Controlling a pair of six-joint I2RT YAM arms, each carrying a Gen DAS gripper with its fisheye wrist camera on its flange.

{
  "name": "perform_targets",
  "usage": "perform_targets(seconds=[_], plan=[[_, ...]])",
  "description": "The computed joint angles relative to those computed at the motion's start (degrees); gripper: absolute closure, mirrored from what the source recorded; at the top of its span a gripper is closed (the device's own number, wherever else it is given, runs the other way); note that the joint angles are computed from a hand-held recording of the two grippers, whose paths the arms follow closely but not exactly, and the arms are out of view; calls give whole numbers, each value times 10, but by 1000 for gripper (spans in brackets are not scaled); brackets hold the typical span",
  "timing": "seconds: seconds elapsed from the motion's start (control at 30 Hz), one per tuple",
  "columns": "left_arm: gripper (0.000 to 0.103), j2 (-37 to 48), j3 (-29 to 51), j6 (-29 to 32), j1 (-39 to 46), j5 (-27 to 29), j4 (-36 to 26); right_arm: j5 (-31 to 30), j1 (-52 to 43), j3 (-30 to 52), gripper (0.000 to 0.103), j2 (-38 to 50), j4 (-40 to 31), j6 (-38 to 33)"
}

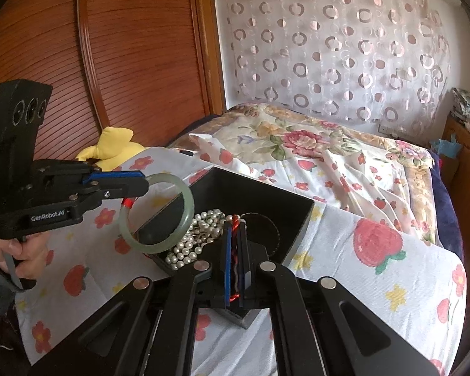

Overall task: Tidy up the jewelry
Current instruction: 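Lower the jade bangle and red-bead bracelet into the black box and open both tools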

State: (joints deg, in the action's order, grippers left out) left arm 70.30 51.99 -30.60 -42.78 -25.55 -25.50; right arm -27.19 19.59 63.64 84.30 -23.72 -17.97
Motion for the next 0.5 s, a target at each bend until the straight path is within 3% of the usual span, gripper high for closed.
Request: perform_targets(seconds=[0.07, 0.5], plan=[[95, 14, 10, 8, 9, 6, 7, -3, -3, 0, 69, -1, 0, 0], [95, 97, 69, 42, 38, 32, 34, -18, -38, -5, 68, -7, -9, -13]])
